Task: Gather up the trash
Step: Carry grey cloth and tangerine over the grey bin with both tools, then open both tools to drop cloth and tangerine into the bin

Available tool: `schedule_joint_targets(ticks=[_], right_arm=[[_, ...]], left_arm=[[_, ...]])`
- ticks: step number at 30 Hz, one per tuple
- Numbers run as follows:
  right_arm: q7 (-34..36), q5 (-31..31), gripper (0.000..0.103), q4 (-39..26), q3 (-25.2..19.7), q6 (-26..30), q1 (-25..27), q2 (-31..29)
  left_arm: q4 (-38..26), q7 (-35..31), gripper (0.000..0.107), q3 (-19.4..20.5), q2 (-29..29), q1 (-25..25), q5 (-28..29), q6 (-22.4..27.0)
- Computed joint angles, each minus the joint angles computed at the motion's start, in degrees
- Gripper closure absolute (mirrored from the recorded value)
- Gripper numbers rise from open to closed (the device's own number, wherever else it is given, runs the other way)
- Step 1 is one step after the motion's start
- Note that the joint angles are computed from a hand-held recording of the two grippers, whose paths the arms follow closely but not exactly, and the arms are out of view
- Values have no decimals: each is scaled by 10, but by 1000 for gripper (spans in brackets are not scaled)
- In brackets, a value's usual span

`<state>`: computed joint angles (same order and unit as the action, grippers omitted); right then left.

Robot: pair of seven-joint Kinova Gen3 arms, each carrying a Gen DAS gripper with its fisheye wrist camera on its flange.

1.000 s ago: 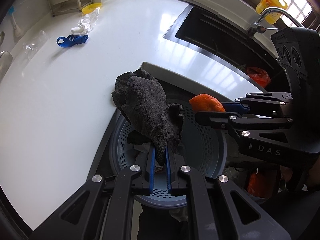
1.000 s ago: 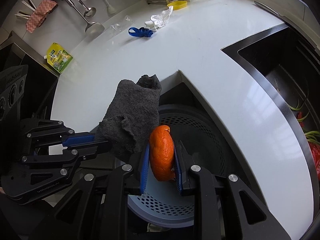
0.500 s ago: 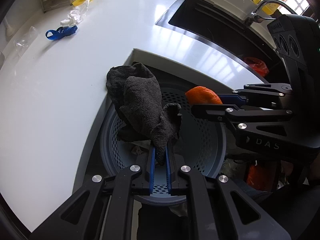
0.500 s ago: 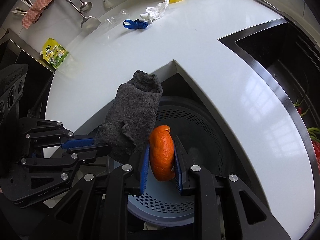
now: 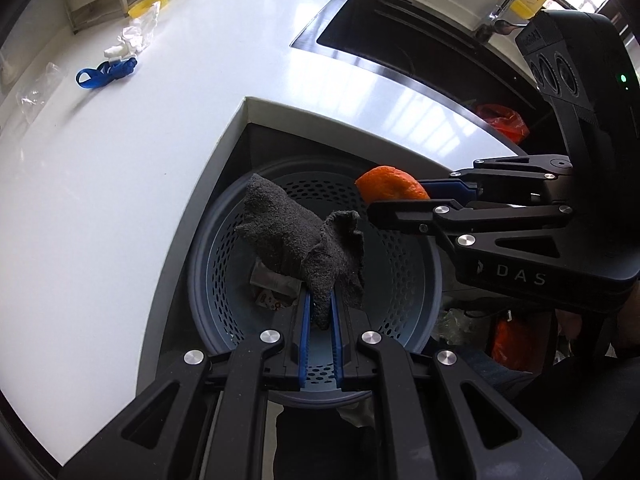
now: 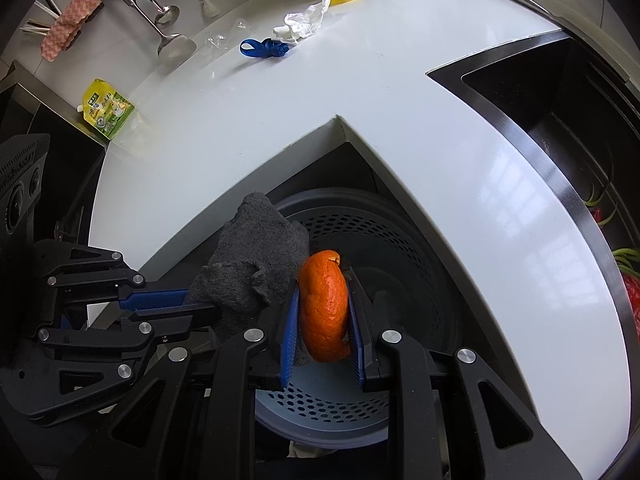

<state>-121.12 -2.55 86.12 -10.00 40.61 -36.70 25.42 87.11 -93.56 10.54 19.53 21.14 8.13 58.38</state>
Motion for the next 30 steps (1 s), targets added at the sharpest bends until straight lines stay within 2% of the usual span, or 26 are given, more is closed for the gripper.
schedule_joint_targets(ticks=[8, 16, 26, 29, 30], right_arm=[[8, -6, 81, 4, -3, 2, 5, -6], [10, -8, 81, -8, -3, 19, 4, 6], [0, 17, 81, -26, 10, 31, -19, 53], [3, 17, 80, -42, 10, 44, -18, 70], [-2, 17, 80, -40, 13, 41, -20, 70]], left_arm=[[-5, -15, 98, 2, -6, -2, 3, 13], [-14, 1, 98, -1, 13, 8, -7, 19], [-7, 24, 98, -8, 69, 16, -13, -3], [-10, 32, 95, -10, 84, 19, -20, -6], [-11, 38, 87, -11, 86, 19, -19, -7]])
